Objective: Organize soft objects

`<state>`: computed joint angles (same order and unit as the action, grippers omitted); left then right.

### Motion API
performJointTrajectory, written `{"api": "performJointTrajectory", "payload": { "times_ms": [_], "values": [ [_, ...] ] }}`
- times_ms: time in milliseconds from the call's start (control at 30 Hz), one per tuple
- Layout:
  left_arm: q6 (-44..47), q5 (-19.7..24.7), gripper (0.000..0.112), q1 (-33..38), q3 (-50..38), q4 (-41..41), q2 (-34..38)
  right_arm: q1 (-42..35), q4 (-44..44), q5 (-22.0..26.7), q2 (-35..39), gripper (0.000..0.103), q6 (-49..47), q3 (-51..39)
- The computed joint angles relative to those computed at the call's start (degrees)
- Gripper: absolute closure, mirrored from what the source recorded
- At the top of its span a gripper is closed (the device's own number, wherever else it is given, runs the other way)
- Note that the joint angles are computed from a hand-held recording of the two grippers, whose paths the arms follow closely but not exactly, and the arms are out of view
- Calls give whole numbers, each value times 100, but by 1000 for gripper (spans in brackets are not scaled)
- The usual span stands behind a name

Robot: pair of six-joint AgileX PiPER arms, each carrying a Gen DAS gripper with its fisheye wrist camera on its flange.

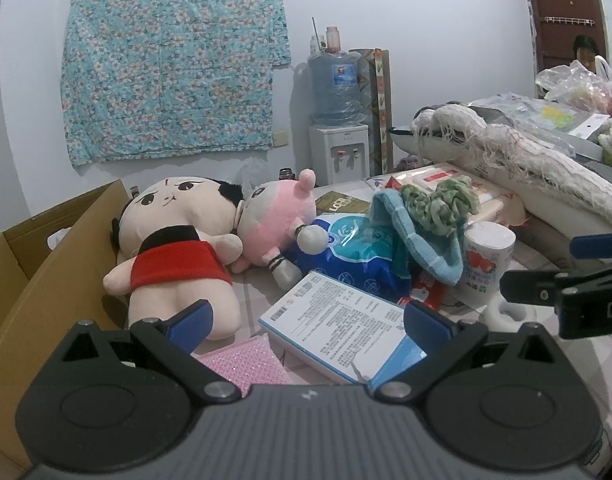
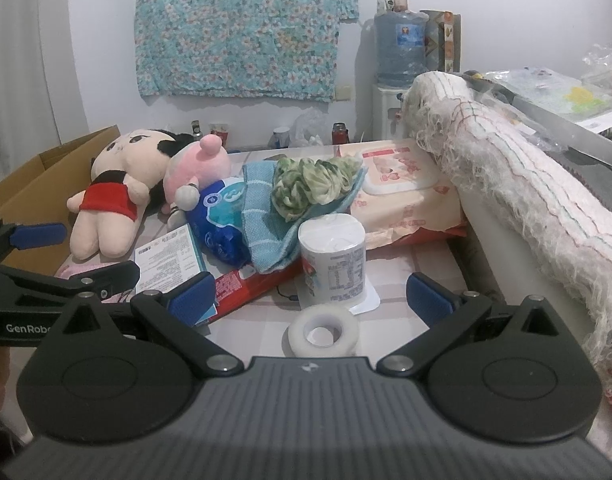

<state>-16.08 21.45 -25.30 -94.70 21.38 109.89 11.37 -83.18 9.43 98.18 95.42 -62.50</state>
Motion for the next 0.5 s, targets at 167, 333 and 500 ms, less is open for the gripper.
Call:
{"api": "performJointTrajectory", "payload": {
  "times_ms": [167, 333, 500],
  "values": [
    [22, -14, 10, 2, 15, -8, -3, 4, 54, 6, 19, 1, -68, -26],
    [4, -5, 10, -3, 9, 0, -2, 7, 239, 8, 16, 1, -240, -32],
    [21, 0, 10, -9, 5, -8, 1, 2, 256, 7, 18, 1, -264, -35]
  ]
}}
